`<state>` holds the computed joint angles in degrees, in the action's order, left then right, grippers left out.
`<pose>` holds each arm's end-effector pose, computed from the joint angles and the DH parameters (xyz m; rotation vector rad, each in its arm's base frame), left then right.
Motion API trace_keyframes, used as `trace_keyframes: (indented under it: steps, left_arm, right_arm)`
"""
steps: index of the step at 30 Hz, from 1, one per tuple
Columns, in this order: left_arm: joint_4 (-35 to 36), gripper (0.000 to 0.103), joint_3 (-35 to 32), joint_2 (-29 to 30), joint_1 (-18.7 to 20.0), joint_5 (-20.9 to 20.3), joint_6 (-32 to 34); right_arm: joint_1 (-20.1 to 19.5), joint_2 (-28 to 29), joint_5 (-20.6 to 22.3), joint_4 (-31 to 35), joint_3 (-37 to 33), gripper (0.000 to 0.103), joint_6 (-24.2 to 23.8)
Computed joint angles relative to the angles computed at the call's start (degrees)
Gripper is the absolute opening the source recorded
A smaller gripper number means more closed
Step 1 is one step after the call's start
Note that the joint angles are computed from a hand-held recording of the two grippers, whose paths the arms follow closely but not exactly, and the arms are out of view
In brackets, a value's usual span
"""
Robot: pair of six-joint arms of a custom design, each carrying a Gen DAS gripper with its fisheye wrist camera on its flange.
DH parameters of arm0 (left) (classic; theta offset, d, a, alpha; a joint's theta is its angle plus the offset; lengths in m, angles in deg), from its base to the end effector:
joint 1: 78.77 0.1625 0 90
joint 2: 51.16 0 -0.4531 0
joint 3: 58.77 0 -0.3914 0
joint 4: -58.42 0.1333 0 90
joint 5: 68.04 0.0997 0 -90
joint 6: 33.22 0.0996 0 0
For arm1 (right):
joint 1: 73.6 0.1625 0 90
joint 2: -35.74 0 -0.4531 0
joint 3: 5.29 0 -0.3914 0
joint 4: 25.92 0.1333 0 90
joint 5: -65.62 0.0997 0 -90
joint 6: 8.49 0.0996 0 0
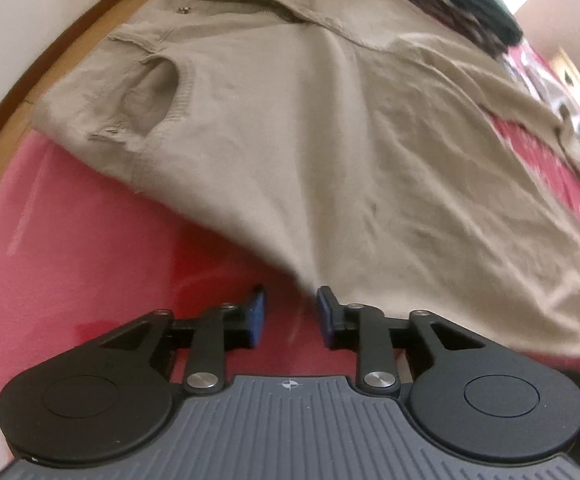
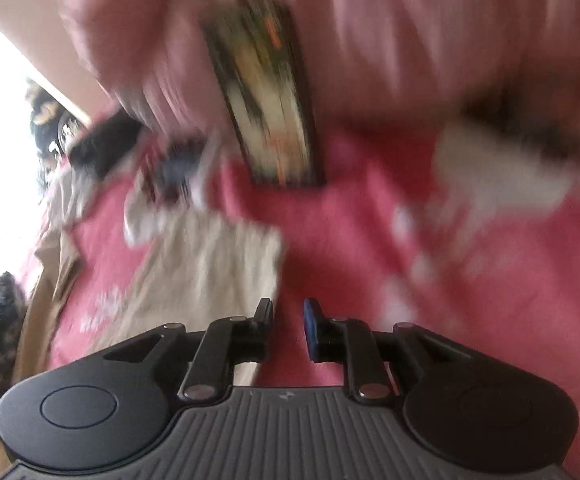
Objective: Fold clothes
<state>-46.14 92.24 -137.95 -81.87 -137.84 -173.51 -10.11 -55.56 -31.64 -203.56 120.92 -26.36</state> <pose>-0.1977 -0.1572 0.1259 -0.7710 2.2541 -0.8714 -0.0927 -0.4563 0.4110 -0.2638 -2.4603 1.0758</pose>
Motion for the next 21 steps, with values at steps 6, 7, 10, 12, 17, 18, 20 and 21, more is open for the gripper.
trace_keyframes:
  steps: [6, 7, 10, 12, 17, 18, 20, 21]
  left_arm:
    - [13.1, 0.028, -5.3, -3.6, -5.1, -5.2, 1.9]
    - [15.1, 0.028, -6.1, -3.5, -5.0, -3.9, 2.5]
    - [16.1, 0.030, -5.7, -3.6, -1.8, 4.5, 5.6]
    - [12.6, 0.030, -4.4, -2.8, 2.8, 11.2, 10.1]
    - [-1.4, 0.030, -2.2, 2.7, 16.8, 24.2, 21.9]
    - [-2.4, 0.030, -2.4, 4.1, 18.8, 25.5, 23.8]
    - [-3.3, 0.030, -2.4, 4.7, 20.9, 26.6, 25.9]
    - [-3.4, 0.030, -2.4, 4.5, 21.4, 26.8, 26.5]
  right_arm:
    - [5.0, -0.9, 14.2, -3.5, 5.4, 0.020, -28.5]
    - [6.9, 0.0, 15.0, 2.1, 4.9, 0.020, -33.3]
    - [12.8, 6.0, 14.6, 10.1, 5.3, 0.019, -47.7]
    - [16.4, 11.6, 13.8, 12.2, 5.8, 0.019, -57.0]
    - [20.9, 22.4, 12.5, 16.5, 5.5, 0.017, -68.4]
    - [21.3, 24.0, 10.9, 17.6, 4.8, 0.014, -69.1]
    - [20.5, 26.1, 8.4, 15.1, 4.5, 0.012, -71.6]
    - [18.8, 25.4, 9.1, 16.0, 3.9, 0.010, -72.9]
